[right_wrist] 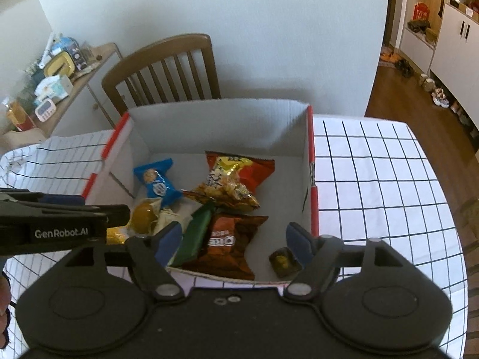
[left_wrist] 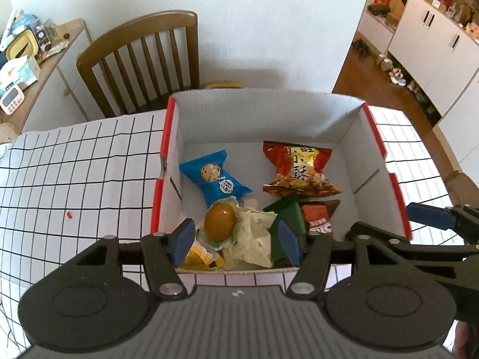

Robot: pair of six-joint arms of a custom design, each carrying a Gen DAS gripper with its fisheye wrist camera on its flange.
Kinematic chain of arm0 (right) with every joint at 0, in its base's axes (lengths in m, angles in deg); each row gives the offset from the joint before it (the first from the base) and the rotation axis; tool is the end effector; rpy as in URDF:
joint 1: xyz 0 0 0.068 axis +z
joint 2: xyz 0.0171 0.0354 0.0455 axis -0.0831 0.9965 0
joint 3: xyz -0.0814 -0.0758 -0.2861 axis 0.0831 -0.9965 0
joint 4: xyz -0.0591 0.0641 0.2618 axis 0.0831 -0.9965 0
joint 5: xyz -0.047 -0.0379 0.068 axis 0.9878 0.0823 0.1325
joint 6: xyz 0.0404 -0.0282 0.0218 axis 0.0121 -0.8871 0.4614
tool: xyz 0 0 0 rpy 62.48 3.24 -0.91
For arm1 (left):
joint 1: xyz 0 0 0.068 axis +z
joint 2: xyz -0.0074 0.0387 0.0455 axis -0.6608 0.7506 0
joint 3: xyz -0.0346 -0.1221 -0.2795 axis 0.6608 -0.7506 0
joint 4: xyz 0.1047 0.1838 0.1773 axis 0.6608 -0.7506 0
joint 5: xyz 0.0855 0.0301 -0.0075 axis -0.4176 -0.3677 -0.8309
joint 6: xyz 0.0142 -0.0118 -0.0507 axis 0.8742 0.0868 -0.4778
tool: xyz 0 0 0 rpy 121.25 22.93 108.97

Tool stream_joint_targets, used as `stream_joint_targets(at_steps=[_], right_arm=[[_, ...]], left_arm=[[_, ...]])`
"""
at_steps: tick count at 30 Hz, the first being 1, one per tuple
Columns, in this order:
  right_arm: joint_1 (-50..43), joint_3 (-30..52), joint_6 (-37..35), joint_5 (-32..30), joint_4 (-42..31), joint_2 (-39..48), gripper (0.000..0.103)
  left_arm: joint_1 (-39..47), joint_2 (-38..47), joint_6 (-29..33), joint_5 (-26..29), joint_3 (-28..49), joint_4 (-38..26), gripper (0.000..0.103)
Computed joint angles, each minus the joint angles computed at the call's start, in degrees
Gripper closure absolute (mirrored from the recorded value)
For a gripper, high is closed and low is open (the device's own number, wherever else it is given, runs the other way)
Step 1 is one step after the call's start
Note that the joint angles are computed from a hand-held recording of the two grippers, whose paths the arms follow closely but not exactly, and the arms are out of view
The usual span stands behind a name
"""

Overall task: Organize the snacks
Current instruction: 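Withdraw both tools to the table and lower them over the remaining packets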

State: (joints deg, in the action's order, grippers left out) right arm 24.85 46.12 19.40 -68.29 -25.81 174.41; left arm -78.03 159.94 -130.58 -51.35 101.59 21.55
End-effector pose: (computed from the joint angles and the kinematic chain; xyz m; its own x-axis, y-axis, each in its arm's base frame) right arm 0.3270 0.1902 0.1954 -0.7867 -0.3047 -0.5369 -0.4474 0.8807 0.1556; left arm 0.2608 -0.1786 0.2341 -0.8527 -0.2324 -0.4679 -0.2499 0.9679 -0.0252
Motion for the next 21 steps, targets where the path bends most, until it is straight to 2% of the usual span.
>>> stream_joint_targets(at_steps=[12,21], right_arm=[[2.65,-5.97,1.0,0.48,-1.68,-12.77,0.019],[4.34,-11.39,2.77,-1.37,-3.4,-22.23,0.016]], left_arm=[[-7.64,-9.89,-5.54,-4.9,-0.09,-8.07,0.042],[-16.59,-16.37,-12.64,-8.57,-1.75,-12.95,0.042]])
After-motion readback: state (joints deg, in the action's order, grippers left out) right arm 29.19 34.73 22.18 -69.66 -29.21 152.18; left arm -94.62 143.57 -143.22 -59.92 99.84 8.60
